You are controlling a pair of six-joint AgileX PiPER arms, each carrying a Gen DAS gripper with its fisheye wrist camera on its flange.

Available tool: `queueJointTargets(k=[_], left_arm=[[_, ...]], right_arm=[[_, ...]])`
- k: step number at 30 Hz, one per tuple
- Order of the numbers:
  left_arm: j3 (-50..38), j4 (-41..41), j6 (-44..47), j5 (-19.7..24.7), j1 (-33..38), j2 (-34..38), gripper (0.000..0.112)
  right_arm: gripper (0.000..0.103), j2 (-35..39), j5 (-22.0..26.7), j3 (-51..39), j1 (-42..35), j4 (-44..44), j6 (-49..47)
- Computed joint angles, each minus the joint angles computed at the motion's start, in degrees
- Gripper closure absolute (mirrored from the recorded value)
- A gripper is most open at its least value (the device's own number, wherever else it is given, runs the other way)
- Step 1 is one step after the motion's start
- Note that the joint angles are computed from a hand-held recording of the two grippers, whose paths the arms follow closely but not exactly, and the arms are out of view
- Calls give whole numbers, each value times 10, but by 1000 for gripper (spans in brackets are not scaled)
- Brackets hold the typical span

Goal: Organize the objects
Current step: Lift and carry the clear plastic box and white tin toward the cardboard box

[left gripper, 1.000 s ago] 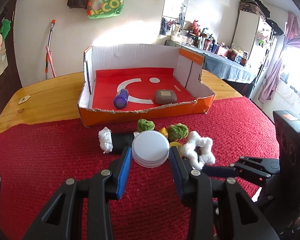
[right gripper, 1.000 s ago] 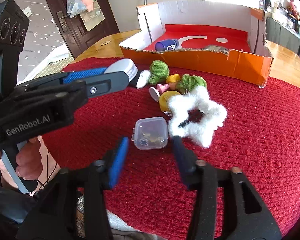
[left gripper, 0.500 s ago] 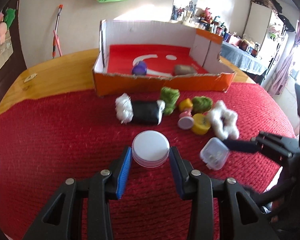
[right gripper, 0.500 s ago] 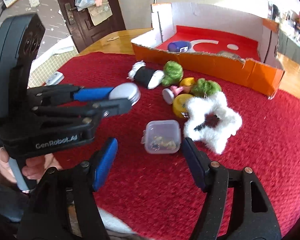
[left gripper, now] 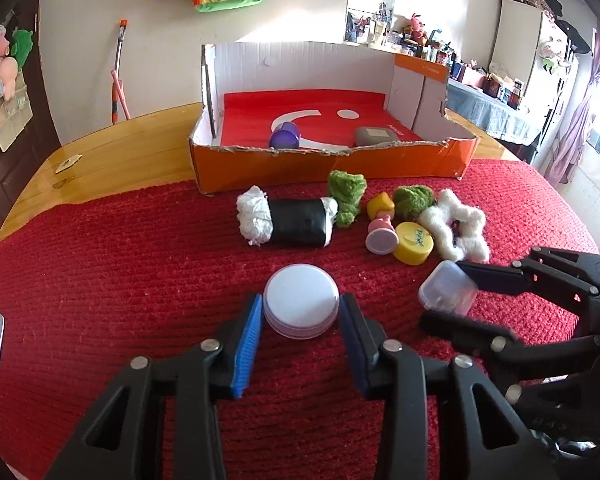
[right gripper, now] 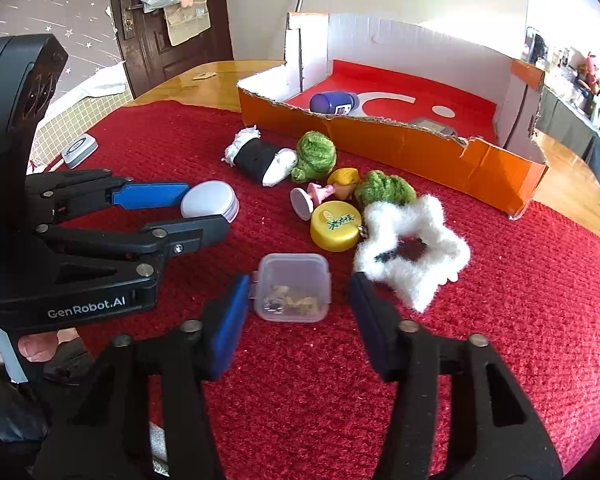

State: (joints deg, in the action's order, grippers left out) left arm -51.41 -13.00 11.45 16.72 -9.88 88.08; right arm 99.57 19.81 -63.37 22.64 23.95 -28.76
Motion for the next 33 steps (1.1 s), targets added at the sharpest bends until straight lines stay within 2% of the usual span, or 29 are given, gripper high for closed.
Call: queueJointTargets(k=[1, 16, 24, 33], left_arm=[[0, -10, 9, 0, 3, 0, 71], [-20, -46, 43, 14, -2, -19, 72], [-66, -75, 76, 42, 4, -11, 72], [-143, -50, 65, 76, 2, 19, 72]], right_arm=[[64, -2, 1, 1, -2, 6, -3], [64, -14, 48, -20, -34, 143, -121], [64, -11, 85, -61, -52, 162, -136], [64, 18, 135, -146, -70, 137, -113]])
